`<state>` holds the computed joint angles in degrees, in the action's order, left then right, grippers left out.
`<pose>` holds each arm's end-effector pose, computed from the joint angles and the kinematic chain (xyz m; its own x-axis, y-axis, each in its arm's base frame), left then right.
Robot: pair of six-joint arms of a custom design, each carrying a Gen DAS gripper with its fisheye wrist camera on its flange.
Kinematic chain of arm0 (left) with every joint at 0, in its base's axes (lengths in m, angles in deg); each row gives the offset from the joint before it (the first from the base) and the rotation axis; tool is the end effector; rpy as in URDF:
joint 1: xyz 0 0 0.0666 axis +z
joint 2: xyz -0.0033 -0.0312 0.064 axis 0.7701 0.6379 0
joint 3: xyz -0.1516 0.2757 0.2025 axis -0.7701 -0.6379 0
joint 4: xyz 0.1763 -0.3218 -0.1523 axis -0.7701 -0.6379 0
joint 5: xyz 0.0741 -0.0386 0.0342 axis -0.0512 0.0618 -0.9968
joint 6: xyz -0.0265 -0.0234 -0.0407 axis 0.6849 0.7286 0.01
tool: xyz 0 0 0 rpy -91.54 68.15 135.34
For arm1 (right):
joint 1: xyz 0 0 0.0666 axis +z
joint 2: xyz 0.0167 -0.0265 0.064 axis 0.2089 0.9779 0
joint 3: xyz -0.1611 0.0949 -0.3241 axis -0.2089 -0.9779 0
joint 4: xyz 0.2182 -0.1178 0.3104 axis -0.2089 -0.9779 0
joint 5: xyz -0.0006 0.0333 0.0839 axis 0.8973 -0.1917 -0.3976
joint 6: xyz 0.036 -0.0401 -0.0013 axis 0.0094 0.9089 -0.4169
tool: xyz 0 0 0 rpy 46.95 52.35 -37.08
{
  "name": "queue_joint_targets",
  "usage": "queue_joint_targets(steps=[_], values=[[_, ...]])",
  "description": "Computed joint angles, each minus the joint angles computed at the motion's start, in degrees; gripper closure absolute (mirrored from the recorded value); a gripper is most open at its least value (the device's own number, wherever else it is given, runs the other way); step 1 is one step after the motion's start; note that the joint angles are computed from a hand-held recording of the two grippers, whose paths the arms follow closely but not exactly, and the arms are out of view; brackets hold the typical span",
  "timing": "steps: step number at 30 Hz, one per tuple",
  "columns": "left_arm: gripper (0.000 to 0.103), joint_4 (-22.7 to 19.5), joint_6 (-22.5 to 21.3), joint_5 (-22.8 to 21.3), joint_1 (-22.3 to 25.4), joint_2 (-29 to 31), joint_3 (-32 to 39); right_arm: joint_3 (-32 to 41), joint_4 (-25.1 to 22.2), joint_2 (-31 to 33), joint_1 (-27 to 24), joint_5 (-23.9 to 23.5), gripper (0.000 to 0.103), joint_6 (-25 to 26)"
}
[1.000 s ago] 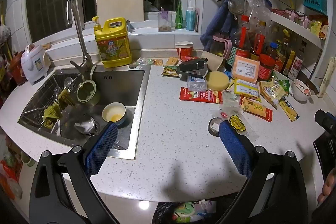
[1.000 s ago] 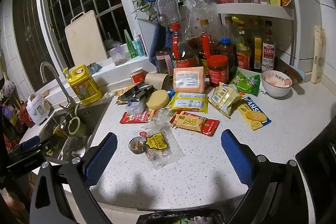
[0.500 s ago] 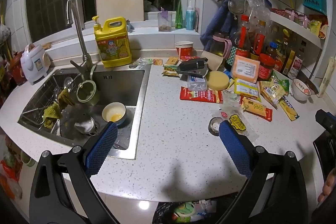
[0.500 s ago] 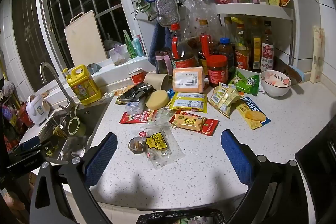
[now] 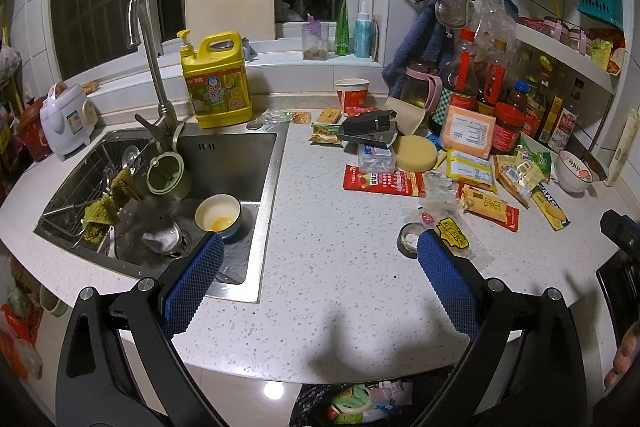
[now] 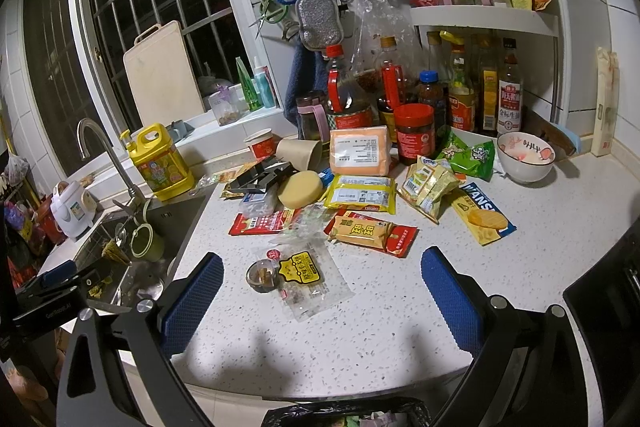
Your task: Collect trash
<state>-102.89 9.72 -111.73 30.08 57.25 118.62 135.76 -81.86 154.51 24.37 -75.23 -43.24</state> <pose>0.3849 -0.1244 0.6673 -0.5977 -0.2028 -0.7756 -0.3163 0.9487 -0.0043 0.4456 0.1045 0.6559 -0.5975 0.0191 -0.8016 -0.2943 0.9248 0.2413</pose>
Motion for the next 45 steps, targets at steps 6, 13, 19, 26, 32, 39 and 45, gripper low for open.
queue_joint_targets(steps=[6,13,19,26,32,39,45], values=[[0.008,-0.21,0.16,-0.38,-0.16,0.08,0.15,-0.07,0.05,-0.06,-0.06,-0.13,0.005,0.07],[0.008,-0.22,0.15,-0.23,-0.15,0.09,0.16,-0.13,0.13,-0.10,-0.05,-0.15,0.005,0.14],[0.008,-0.45,0.29,-0.39,-0.25,0.15,0.34,0.06,0.02,0.02,0.08,-0.14,0.005,-0.11],[0.008,-0.21,0.02,-0.13,-0.13,0.09,0.16,-0.02,0.26,0.04,0.64,0.21,0.005,-0.18],[0.008,-0.12,-0.17,-0.01,-0.02,-0.11,0.00,0.28,-0.07,0.10,0.17,-0.21,0.005,-0.01],[0.008,-0.27,-0.04,-0.06,0.00,-0.06,0.14,0.36,-0.06,0.22,0.24,-0.18,0.005,0.06],[0.008,-0.69,-0.07,-0.07,0.00,0.07,0.61,0.50,-0.14,0.35,0.26,-0.05,0.005,-0.09]])
